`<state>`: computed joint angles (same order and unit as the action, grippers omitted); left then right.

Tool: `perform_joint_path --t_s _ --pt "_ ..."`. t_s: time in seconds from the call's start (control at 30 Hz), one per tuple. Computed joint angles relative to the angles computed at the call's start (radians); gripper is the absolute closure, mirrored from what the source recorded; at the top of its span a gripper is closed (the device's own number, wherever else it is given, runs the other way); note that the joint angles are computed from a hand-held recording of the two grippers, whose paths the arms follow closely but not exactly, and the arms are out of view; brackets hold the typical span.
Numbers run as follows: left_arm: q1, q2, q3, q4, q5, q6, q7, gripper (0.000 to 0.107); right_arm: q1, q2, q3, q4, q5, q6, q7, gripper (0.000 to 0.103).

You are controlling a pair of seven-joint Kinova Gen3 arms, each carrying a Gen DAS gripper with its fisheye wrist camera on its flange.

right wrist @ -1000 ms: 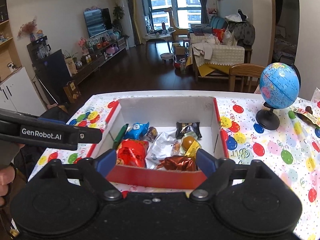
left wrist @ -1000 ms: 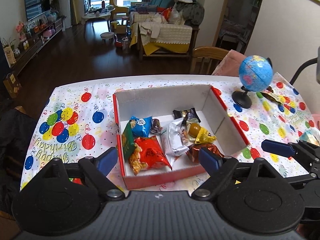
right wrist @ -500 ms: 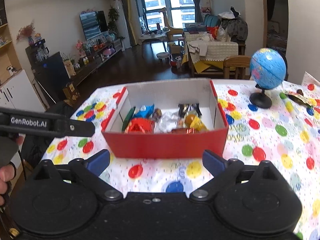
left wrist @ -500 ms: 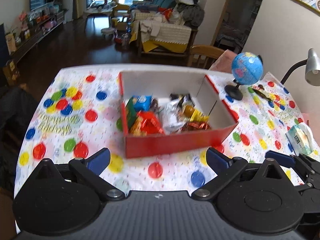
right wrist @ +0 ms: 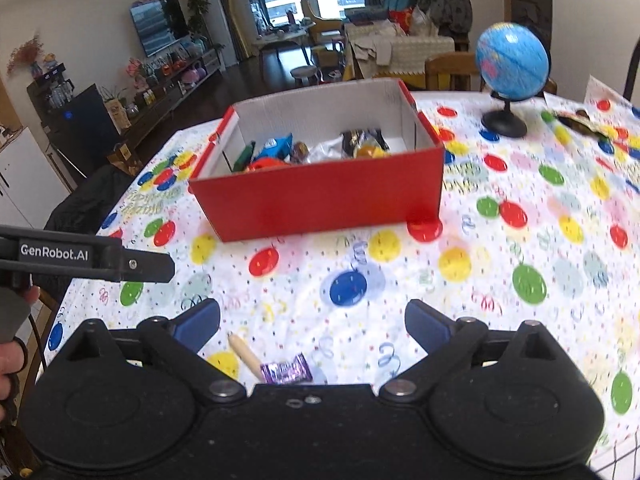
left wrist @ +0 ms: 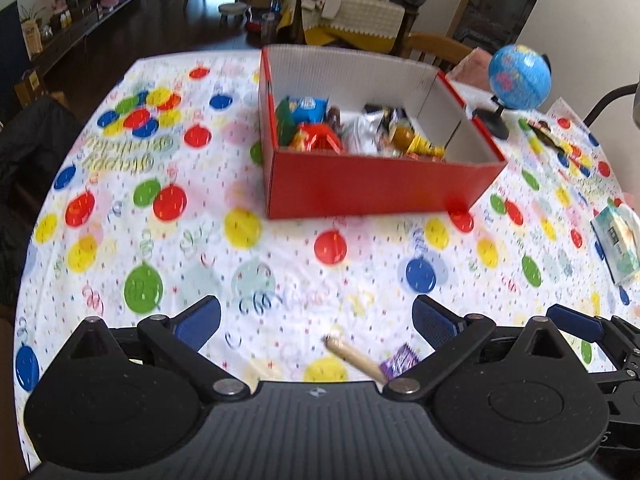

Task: Organize snacks
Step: 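Move both open tools back toward the purple candy and wooden stick, then grasp the purple candy with the right tool while the left tool grasps the wooden-handled stick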

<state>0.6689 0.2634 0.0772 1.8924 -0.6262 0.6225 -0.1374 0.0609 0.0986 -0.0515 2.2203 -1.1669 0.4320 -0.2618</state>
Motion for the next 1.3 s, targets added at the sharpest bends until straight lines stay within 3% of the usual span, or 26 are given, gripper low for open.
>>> perform_joint_path --t_s 0.4,0.6,1.3 --pt "0.006 0.081 0.001 -0.027 0.101 0.016 -0.073 0.005 0.013 0.054 -0.029 0.029 0.025 -0.029 -0.022 0.008" --pt "0.001 0.116 -0.018 -0.024 0.167 -0.006 -0.093 0.005 0.019 0.091 -0.053 0.019 0.102 -0.036 -0.084 0.012" --pt "-0.031 0.207 -0.043 -0.100 0.341 -0.028 -0.209 0.006 0.042 0.223 -0.212 -0.061 0.348 -0.074 -0.192 0.047"
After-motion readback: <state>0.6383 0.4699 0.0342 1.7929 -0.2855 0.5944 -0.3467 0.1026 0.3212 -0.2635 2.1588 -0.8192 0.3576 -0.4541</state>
